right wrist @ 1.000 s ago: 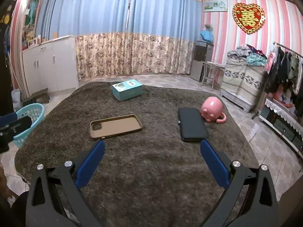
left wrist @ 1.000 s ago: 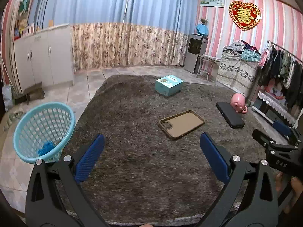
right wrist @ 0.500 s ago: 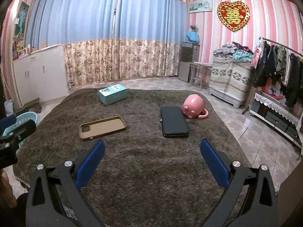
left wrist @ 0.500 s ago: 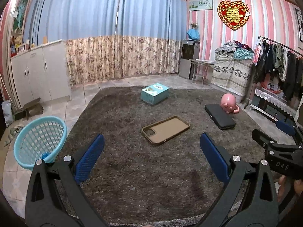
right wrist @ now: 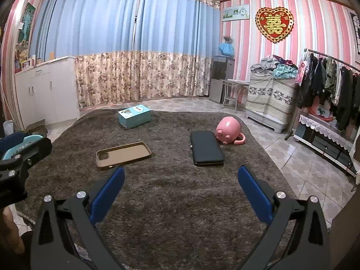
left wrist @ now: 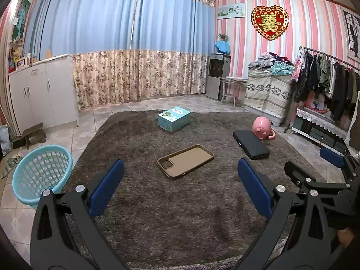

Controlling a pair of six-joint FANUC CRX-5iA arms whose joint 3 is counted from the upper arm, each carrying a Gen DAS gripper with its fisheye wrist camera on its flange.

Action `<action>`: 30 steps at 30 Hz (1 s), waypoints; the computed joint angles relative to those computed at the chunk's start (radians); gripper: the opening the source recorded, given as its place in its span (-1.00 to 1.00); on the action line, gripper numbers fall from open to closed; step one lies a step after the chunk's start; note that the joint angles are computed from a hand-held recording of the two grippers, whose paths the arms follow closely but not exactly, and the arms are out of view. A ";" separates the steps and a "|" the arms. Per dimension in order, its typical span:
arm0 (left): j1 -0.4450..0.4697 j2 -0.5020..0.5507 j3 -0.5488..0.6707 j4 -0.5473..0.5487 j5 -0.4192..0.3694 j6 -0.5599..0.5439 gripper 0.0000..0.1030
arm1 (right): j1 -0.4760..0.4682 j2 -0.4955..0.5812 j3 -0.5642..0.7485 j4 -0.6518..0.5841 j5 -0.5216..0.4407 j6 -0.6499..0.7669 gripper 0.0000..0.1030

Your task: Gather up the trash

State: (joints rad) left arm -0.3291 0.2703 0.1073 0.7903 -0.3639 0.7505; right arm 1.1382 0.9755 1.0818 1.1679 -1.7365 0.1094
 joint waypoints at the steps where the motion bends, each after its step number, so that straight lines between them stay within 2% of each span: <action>1: -0.001 0.000 -0.001 -0.001 0.001 -0.001 0.89 | 0.000 -0.007 -0.012 0.001 0.001 -0.009 0.91; 9: -0.006 -0.002 -0.012 0.005 0.015 -0.002 0.89 | 0.004 -0.037 -0.073 0.010 0.005 -0.050 0.91; 30: 0.003 -0.005 -0.028 -0.018 0.038 0.029 0.89 | 0.002 -0.022 -0.053 0.017 0.024 -0.036 0.91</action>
